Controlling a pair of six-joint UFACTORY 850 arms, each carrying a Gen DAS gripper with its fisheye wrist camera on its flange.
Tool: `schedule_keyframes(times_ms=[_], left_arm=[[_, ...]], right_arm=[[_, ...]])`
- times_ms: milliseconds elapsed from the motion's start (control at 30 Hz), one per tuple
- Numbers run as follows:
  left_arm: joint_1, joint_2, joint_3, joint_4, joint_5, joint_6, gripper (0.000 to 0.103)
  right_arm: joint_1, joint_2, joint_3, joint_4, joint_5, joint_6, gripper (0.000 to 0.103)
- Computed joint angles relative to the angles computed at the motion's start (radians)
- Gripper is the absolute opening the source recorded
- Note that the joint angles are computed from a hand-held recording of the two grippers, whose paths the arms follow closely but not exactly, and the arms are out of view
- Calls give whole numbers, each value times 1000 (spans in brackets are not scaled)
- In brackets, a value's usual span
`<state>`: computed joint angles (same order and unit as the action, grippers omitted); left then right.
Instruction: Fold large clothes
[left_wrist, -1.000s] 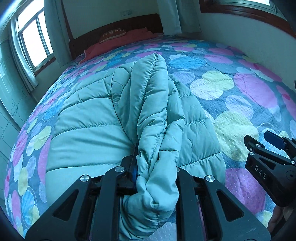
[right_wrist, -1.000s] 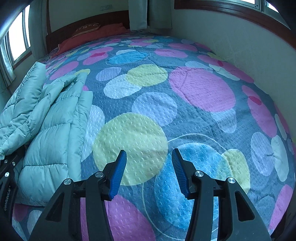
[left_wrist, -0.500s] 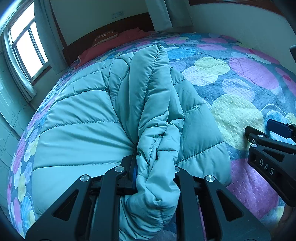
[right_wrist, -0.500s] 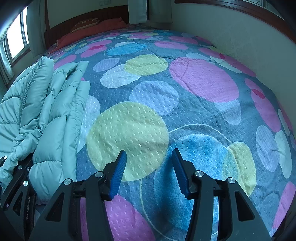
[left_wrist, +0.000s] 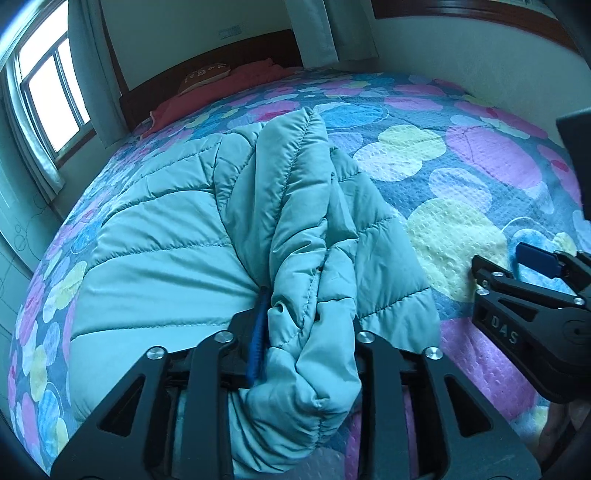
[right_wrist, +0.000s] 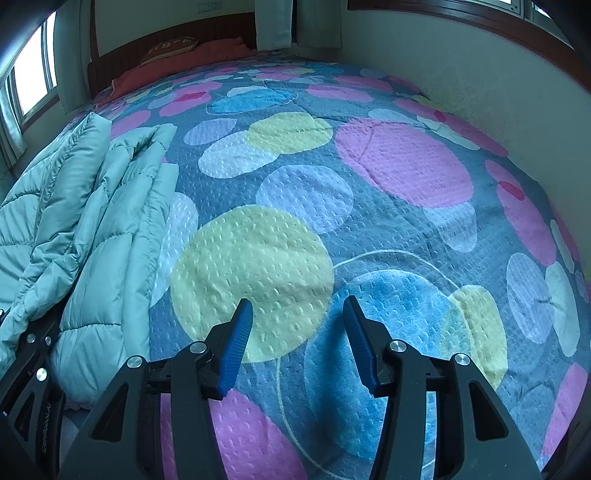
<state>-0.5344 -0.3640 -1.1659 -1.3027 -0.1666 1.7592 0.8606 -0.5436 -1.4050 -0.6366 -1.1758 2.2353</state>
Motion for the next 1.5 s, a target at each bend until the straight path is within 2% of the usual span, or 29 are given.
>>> schedule_keyframes(times_ms=[33,200,300,433,667,767,867,967,1067,1233,1267,1333,1500], left_arm=[[9,11,6,18,-29,-23,40],[73,87,47,43,-185,-40,53],[133,113,50,58,-285,-68,55],[209,117,31,103,-352,-151,55],[355,62,-31,146,-423,-330,55],[404,1,-88,150,-446,-475,55],[446,-82,-171,140,-530,-639,56],[456,-154,-238,104,-578,-723,58],[456,-228,-311,65,-663,-804,61],[433,-322,-409,18,-774,-905,62],[427,-332,-422,12,-786,-915,62],[415,-349,-439,5,-804,-924,63],[395,-377,-469,2,-809,-964,66]], right_arm=[[1,0,-2,-1,-3,0,51],[8,-13,-30,8,-30,-28,51],[13,-16,-47,9,-43,-33,51],[20,-31,-90,6,-90,-68,51],[30,-52,-142,9,-135,-101,51],[35,-55,-154,2,-137,-95,51],[35,-55,-165,-12,-134,-83,51],[30,-39,-155,-42,-92,-44,51],[22,-15,-131,-100,-28,30,51],[-7,42,-42,-272,182,252,51],[-16,49,-28,-311,224,295,52],[-36,58,1,-397,306,392,63],[-80,65,61,-622,455,655,64]])
